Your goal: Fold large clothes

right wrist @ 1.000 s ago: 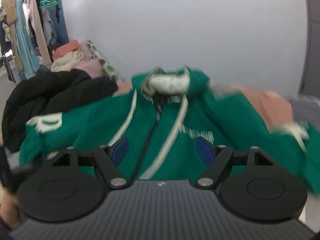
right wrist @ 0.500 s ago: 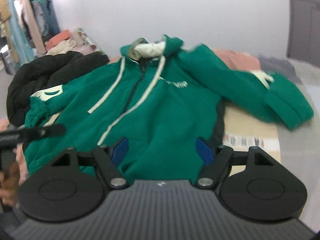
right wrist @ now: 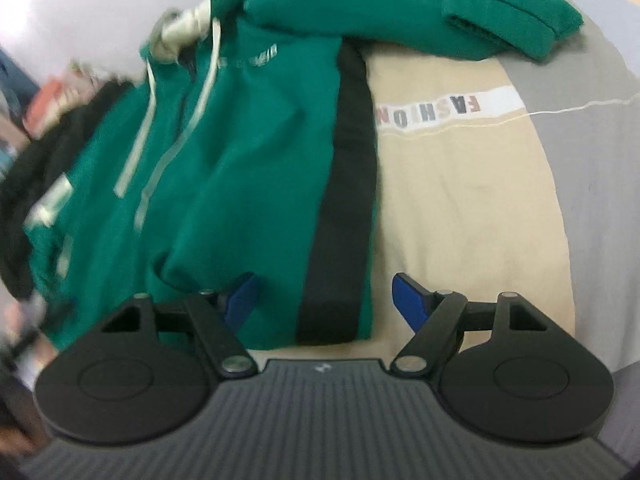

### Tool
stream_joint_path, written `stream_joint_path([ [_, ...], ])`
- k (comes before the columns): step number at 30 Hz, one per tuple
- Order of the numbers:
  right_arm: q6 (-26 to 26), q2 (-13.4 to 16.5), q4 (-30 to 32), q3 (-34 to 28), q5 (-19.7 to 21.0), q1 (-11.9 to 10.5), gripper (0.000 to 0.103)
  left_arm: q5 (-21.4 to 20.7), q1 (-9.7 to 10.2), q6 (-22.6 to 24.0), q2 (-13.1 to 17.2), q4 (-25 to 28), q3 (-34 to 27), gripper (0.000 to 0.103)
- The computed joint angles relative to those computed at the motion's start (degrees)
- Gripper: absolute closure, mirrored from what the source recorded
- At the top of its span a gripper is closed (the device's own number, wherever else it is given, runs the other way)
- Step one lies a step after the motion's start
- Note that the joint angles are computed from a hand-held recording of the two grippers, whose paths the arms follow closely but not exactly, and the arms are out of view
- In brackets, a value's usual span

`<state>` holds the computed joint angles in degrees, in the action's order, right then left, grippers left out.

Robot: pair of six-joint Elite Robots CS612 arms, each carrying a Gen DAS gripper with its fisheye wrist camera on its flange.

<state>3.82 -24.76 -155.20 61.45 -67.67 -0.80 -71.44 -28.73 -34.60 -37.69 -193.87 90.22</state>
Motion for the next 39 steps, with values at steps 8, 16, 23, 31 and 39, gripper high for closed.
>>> stream_joint_path([
  [8, -8.2, 1.8, -2.6, -1.7, 4.2, 1.1, 0.038, 15.1, 2.2, -19.3, -3.1, 12.9, 3.4, 0.023],
  [16, -4.8, 3.3, -17.2, -3.4, 10.3, 0.3, 0.093, 17.7, 2.9, -33.5, -3.5, 13.3, 5.2, 0.023],
  [23, 3.6, 9.1, -12.4, -17.0, 9.4, -0.2, 0.096, 16.6, 3.31, -39.3, -4.1, 14.7, 6.4, 0.023],
  [31, 7.1, 20.6, 3.9, -39.0, 6.6, 0.4, 0.096, 10.4, 4.49, -36.1, -1.3, 16.1, 3.3, 0.022],
  [39, 0.7, 19.5, 5.8, -36.6, 16.9, -1.2, 0.071, 10.0, 4.67, -34.7, -0.1, 15.0, 2.1, 0.016],
])
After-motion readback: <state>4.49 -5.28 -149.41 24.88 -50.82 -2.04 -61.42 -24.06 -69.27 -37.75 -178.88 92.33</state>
